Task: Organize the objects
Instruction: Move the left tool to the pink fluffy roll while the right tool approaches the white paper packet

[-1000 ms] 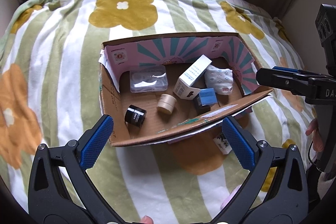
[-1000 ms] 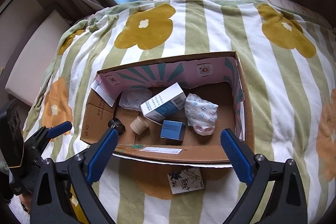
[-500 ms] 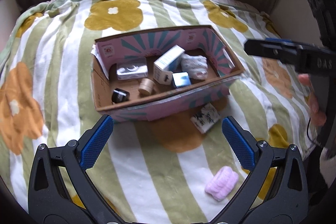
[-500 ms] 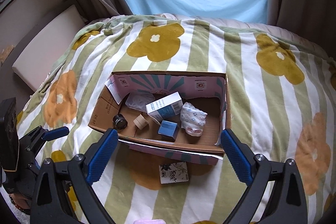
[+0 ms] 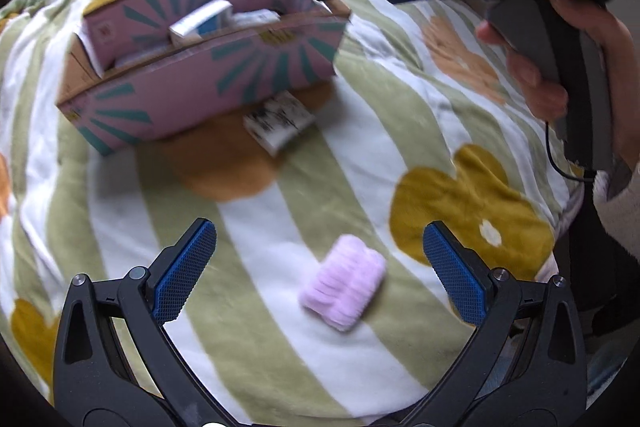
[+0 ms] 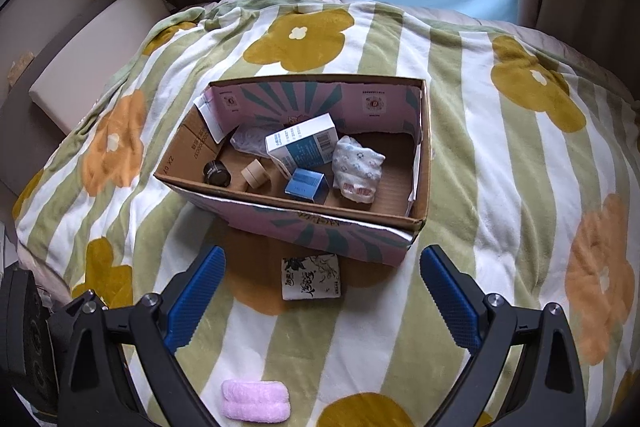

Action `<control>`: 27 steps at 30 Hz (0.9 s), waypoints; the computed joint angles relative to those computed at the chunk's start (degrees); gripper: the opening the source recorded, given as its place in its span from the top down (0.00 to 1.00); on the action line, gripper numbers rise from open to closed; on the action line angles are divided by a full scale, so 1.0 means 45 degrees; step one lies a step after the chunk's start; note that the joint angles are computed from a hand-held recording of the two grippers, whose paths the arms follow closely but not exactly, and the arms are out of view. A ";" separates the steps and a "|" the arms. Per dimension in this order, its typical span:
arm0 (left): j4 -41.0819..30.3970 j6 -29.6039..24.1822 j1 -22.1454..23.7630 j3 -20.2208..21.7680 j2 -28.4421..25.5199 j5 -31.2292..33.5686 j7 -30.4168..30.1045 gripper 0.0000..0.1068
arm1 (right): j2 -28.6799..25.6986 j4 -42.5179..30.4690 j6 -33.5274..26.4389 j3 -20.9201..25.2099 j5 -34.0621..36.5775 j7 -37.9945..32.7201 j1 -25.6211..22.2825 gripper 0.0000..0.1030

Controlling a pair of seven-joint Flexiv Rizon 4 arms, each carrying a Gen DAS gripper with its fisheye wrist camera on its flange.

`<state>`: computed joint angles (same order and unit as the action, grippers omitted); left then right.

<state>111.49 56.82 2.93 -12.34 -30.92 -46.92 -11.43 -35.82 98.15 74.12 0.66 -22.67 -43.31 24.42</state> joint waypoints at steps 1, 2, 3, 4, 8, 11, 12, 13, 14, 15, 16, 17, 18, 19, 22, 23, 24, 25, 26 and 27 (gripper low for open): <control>0.0217 0.0139 -0.0033 -0.0036 -0.0018 -0.0032 0.0177 0.04 | -0.0076 0.0119 0.0150 -0.0101 -0.0089 0.0009 0.0062 0.05; 0.0431 0.0345 -0.0063 -0.0091 -0.0055 -0.0075 0.0425 0.04 | -0.0189 0.0161 0.0269 -0.0110 -0.0113 -0.0033 0.0063 0.05; 0.0641 0.0679 -0.0103 -0.0162 -0.0122 -0.0153 0.0702 0.04 | -0.0329 0.0214 0.0423 -0.0015 -0.0069 -0.0167 -0.0017 0.05; 0.0814 0.0943 -0.0099 -0.0260 -0.0189 -0.0257 0.0951 0.04 | -0.0499 0.0254 0.0583 0.0036 -0.0034 -0.0292 -0.0065 0.05; 0.1143 0.1494 0.0027 -0.0630 -0.0612 -0.0639 0.1555 0.04 | -0.1096 0.0343 0.1156 0.0107 0.0074 -0.0848 -0.0122 0.05; 0.1213 0.1839 0.0104 -0.0803 -0.0918 -0.0708 0.1763 0.04 | -0.1581 0.0343 0.1719 0.0012 0.0131 -0.1180 0.0005 0.05; 0.1229 0.1933 0.0154 -0.0875 -0.0993 -0.0723 0.1840 0.04 | -0.1716 0.0334 0.1878 -0.0074 0.0155 -0.1237 0.0097 0.05; 0.1252 0.2039 0.0200 -0.0956 -0.1061 -0.0742 0.1923 0.04 | -0.1883 0.0300 0.2042 -0.0182 0.0162 -0.1292 0.0206 0.05; 0.1281 0.2269 0.0197 -0.1019 -0.1140 -0.0757 0.1978 0.04 | -0.2020 0.0230 0.2106 -0.0263 0.0178 -0.1350 0.0284 0.05; 0.1282 0.2470 0.0184 -0.1062 -0.1231 -0.0714 0.1984 0.04 | -0.2164 0.0166 0.2171 -0.0345 0.0198 -0.1389 0.0366 0.05; 0.1278 0.2613 0.0227 -0.1152 -0.1316 -0.0691 0.2011 0.04 | -0.2322 0.0060 0.2151 -0.0423 0.0228 -0.1395 0.0452 0.05; 0.1281 0.2733 0.0296 -0.1266 -0.1394 -0.0692 0.2039 0.04 | -0.2455 -0.0066 0.2101 -0.0401 0.0272 -0.1439 0.0463 0.05; 0.1261 0.2747 0.0369 -0.1356 -0.1469 -0.0656 0.2023 0.05 | -0.2580 -0.0199 0.2070 -0.0383 0.0309 -0.1488 0.0466 0.05; 0.1245 0.2751 0.0435 -0.1433 -0.1528 -0.0616 0.2001 0.06 | -0.2691 -0.0301 0.2031 -0.0477 0.0324 -0.1477 0.0549 0.05; 0.1252 0.2849 0.0580 -0.1637 -0.1664 -0.0489 0.1992 0.09 | -0.2935 -0.0524 0.1990 -0.0678 0.0354 -0.1436 0.0724 0.05; 0.1272 0.2901 0.0618 -0.1697 -0.1691 -0.0442 0.1998 0.10 | -0.2998 -0.0579 0.1980 -0.0760 0.0349 -0.1415 0.0787 0.06; 0.1287 0.2927 0.0655 -0.1748 -0.1712 -0.0387 0.1986 0.10 | -0.3055 -0.0631 0.1966 -0.0827 0.0331 -0.1413 0.0842 0.06; 0.1293 0.2917 0.0686 -0.1781 -0.1731 -0.0317 0.1952 0.11 | -0.3110 -0.0686 0.1942 -0.0905 0.0300 -0.1409 0.0905 0.06; 0.1304 0.2936 0.0729 -0.1840 -0.1744 -0.0280 0.1946 0.11 | -0.3156 -0.0754 0.1860 -0.0973 0.0266 -0.1398 0.0965 0.09; 0.1306 0.2927 0.0764 -0.1883 -0.1759 -0.0228 0.1934 0.13 | -0.3211 -0.0853 0.1696 -0.0950 0.0233 -0.1434 0.0963 0.13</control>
<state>117.37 69.99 6.36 -20.82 -38.83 -47.94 -2.72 -50.27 94.32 81.76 -3.62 -21.62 -49.76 28.75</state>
